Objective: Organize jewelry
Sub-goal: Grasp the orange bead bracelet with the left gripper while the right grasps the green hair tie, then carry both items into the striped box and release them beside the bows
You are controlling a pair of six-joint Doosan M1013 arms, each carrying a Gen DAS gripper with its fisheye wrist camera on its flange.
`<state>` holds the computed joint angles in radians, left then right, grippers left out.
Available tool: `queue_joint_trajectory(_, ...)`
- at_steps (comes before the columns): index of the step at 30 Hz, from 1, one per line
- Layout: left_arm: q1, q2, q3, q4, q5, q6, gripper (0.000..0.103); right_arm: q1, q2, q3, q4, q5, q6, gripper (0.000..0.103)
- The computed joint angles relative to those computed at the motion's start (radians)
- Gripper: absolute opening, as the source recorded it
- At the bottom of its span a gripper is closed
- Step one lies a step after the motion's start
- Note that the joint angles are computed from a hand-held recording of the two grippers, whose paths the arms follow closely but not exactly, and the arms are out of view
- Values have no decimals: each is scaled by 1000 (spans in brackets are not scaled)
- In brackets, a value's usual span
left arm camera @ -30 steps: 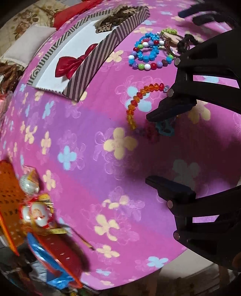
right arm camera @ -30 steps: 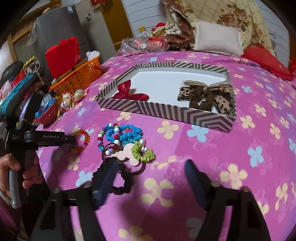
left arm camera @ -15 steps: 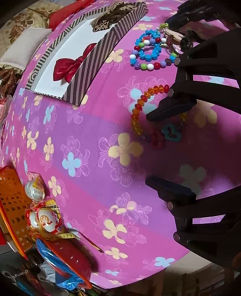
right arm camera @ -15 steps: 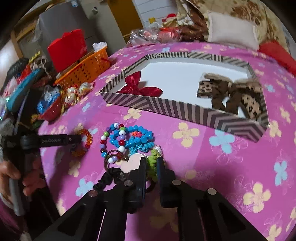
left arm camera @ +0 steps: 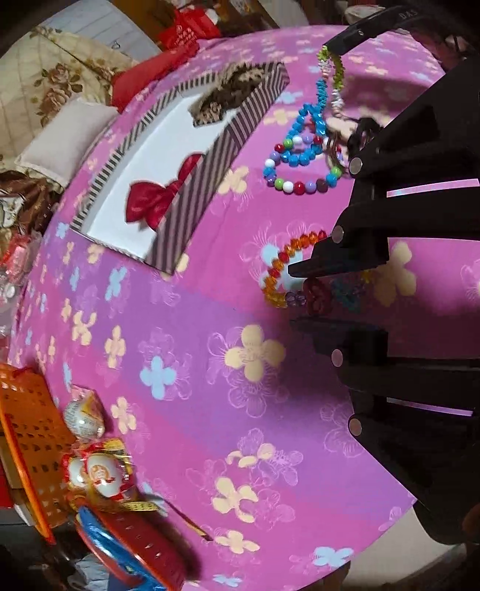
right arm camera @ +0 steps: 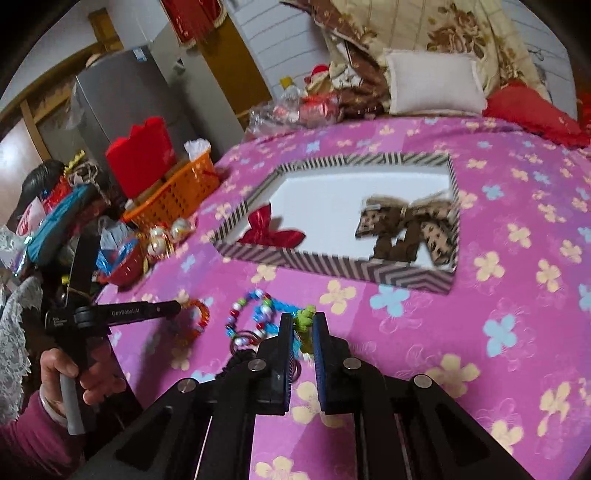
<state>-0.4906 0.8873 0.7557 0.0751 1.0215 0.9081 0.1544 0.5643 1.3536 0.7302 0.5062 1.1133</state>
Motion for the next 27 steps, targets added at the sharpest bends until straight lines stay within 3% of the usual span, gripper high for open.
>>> queue_joint_trajectory(16,-9,-65,47,17,-76,27,20,-5,-44,19,96,-53,-101,9)
queue_joint_trajectory(27,-16,-60,-3,36,-65,44,20,-9,-43,6,88,-54,-106,10)
